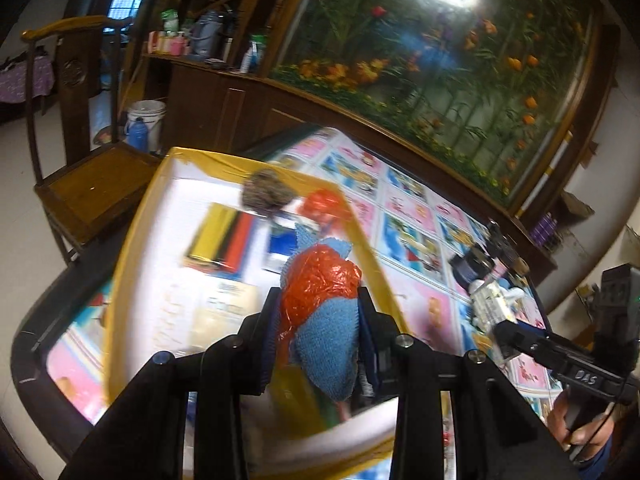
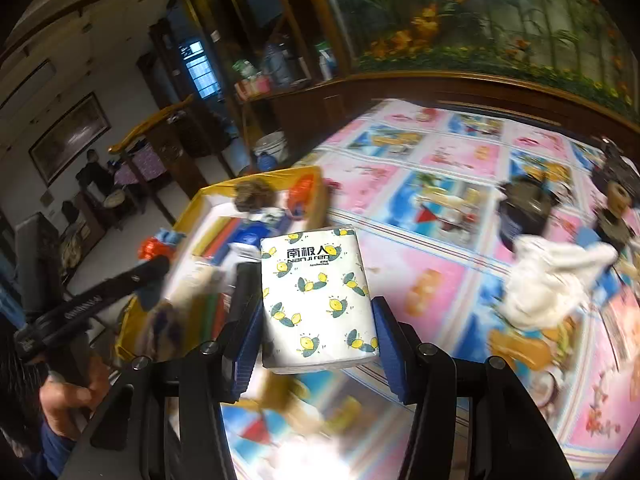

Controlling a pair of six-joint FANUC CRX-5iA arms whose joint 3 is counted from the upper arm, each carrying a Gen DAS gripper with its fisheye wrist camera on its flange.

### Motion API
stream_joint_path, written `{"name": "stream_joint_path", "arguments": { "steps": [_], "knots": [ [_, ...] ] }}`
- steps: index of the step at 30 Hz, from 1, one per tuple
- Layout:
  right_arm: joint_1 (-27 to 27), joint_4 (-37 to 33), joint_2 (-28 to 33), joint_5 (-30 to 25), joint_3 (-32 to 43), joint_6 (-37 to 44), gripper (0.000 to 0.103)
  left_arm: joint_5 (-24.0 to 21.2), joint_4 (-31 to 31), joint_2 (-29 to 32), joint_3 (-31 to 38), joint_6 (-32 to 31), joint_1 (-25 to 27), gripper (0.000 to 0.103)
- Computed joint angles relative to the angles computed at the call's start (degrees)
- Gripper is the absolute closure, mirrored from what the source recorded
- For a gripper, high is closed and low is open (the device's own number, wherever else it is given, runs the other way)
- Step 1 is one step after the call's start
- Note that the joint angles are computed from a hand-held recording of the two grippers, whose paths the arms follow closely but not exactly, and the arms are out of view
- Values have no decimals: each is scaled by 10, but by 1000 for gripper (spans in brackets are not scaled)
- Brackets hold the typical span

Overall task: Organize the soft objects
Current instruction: 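Carry both items over the tray and open the right tool to drop the tissue pack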

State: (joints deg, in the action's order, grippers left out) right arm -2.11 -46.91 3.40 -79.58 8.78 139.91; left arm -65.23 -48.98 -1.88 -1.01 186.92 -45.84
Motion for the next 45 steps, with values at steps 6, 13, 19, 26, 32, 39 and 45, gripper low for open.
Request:
{"name": "stream_joint_path", "arguments": {
  "steps": [6, 13, 19, 26, 32, 39, 45],
  "knots": [
    [100, 32, -13, 15, 7, -34, 45, 7, 27, -35, -47, 2, 40, 69],
    [209, 74, 41, 21, 66, -118, 45, 69, 104, -69, -101, -38, 115, 69],
    [298, 121, 96, 48, 103, -176, 45, 84, 144, -75, -113, -75, 143, 69],
    [373, 191, 133, 119, 109, -220, 44, 68, 142, -75, -112, -75, 141, 68],
    [387, 207, 145, 135, 111, -230, 44, 72, 140, -78, -114, -75, 141, 68],
    [378, 188, 132, 128, 109, -193, 30, 71, 137, -76, -112, -72, 137, 63],
    [351, 154, 68, 174, 62, -128, 9, 68, 130, -72, -105, -64, 131, 56]
  ]
}}
